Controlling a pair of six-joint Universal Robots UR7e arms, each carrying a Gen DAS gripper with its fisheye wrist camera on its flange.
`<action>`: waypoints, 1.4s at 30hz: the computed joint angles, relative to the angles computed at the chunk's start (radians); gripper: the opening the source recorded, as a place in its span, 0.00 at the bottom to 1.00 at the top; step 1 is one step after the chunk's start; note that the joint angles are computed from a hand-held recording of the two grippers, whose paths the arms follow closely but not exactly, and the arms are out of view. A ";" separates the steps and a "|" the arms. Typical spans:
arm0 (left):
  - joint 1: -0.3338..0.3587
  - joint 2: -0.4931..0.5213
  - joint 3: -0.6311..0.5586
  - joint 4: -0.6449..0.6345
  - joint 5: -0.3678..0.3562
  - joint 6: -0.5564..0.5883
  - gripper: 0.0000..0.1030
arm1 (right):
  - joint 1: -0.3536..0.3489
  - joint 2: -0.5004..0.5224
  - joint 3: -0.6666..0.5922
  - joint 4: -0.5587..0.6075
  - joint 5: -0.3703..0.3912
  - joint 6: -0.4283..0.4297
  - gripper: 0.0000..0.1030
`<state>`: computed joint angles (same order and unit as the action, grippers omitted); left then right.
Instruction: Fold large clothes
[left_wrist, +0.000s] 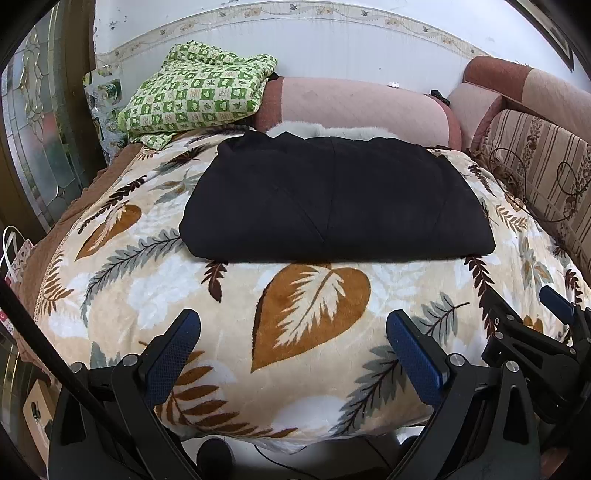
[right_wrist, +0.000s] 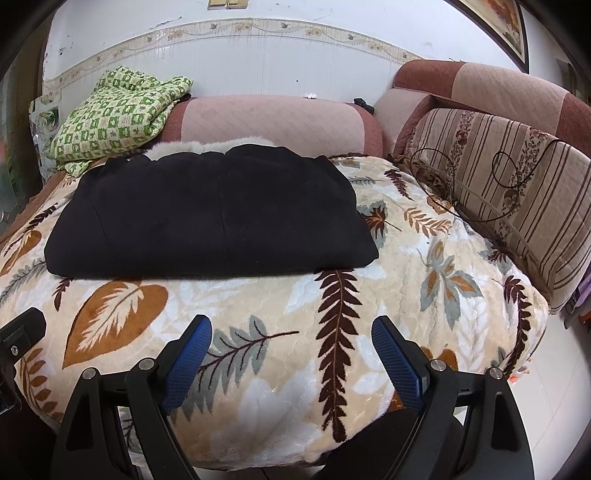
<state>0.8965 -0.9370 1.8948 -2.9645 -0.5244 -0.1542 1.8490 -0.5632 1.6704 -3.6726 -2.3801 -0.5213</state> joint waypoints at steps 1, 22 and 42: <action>0.001 -0.001 0.000 0.005 -0.001 -0.004 0.97 | 0.000 0.001 0.000 0.001 0.000 0.001 0.88; 0.032 -0.007 -0.022 0.112 -0.042 -0.062 0.97 | -0.003 0.008 -0.008 0.023 0.000 0.002 0.88; 0.055 0.000 -0.044 0.156 -0.067 -0.087 0.97 | -0.012 0.014 -0.018 0.061 0.009 0.009 0.88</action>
<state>0.9513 -0.9370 1.8511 -2.8089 -0.5910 -0.2414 1.8371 -0.5493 1.6525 -3.6118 -2.3715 -0.5122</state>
